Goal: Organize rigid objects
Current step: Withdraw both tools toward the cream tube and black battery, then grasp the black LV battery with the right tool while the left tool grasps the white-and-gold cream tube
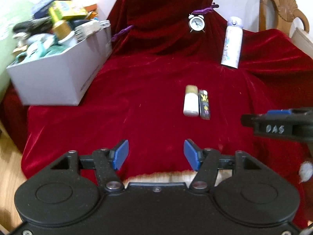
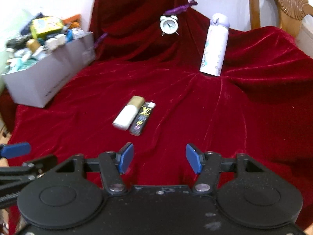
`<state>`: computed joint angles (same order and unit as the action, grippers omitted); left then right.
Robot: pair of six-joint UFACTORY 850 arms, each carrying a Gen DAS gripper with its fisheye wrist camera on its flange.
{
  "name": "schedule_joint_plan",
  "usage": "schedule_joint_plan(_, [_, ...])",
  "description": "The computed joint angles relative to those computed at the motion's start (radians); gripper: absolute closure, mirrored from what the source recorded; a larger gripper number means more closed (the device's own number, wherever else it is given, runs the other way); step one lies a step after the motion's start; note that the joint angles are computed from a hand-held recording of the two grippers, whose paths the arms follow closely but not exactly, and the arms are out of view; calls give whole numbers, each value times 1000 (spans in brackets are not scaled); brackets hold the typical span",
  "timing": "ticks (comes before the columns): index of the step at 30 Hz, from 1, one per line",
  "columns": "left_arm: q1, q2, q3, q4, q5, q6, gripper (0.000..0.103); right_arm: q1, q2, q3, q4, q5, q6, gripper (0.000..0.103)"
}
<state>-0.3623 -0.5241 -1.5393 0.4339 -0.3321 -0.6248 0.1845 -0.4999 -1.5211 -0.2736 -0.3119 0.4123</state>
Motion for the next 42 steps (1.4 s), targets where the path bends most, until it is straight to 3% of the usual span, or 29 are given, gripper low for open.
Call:
schedule_joint_plan(8, [-5,-219,-297,-90,-141,140,44,-20,-164,-192,33,-89,-35,44])
schedule_joint_plan(19, [-3,-490,-700,-268,-314,317,43,-54,-250,-305,192,-132,-171,43])
schedule_joint_plan(21, [1,-510,-727,-289,-310,347,36,-57,-259,-315,188,-136,-160,43])
schedule_joint_plan(25, [15,-512,-738,-315,-324,382,35,-68,-270,-332,269,-141,-229,43])
schedule_joint_plan(31, [21,-533,-775,-170,-387,328,38,-61,-290,-364,342,-146,-318,43])
schedule_joint_plan(37, [62,-461,-679,-318,-320,353,39,-28,-314,-385,319,-146,-387,42])
schedule_joint_plan(42, [76,-461,-688,-428,-328,430,39,3,-340,-402,238,-144,-374,42])
